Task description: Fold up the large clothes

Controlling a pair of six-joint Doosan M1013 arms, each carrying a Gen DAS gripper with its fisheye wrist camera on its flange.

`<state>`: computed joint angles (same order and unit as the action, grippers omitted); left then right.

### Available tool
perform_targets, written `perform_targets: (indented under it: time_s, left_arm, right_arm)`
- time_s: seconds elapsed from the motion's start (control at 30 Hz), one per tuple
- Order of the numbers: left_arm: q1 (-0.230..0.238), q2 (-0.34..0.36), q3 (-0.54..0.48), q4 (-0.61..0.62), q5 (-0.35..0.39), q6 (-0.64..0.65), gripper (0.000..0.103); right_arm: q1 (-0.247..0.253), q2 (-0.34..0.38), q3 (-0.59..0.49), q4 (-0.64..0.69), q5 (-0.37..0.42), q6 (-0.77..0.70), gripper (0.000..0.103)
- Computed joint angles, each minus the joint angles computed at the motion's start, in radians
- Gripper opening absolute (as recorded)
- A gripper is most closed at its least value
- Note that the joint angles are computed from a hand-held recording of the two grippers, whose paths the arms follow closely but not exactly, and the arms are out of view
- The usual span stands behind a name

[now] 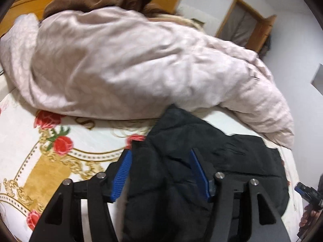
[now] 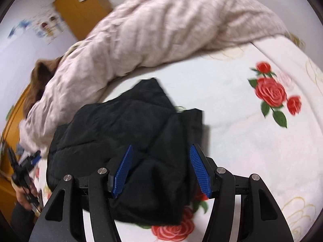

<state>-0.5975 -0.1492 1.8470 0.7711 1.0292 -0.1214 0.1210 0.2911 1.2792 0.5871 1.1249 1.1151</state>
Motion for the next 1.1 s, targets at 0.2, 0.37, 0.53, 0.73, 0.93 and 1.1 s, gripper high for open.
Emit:
perform_targets:
  time_s: [0.2,0.37,0.53,0.73,0.93,1.1]
  left_arm:
    - [0.015,0.088,-0.037,-0.145,-0.026,0.169,0.063]
    - [-0.004,0.094,-0.051,-0.14,0.002,0.156,0.063]
    - [-0.088,0.093,-0.099,-0.078,0.115,0.147,0.063]
    - [-0.221,0.099,-0.148,-0.044,0.22,0.087,0.073]
    - [-0.336,0.122,-0.203,-0.061,0.271,0.036,0.077]
    - [-0.424,0.15,-0.253,-0.043,0.346,0.013,0.078]
  right_arm:
    - [0.061,0.026,0.008,-0.142,0.049,-0.016,0.059]
    - [0.067,0.022,0.008,-0.182,0.032,-0.001,0.059]
    - [0.05,-0.044,0.055,-0.15,0.0,-0.039,0.059]
    - [0.031,-0.151,0.16,-0.11,-0.024,-0.062,0.059]
    - [0.018,-0.249,0.247,-0.102,-0.006,-0.113,0.059]
    - [-0.013,-0.317,0.302,-0.061,0.011,-0.154,0.059]
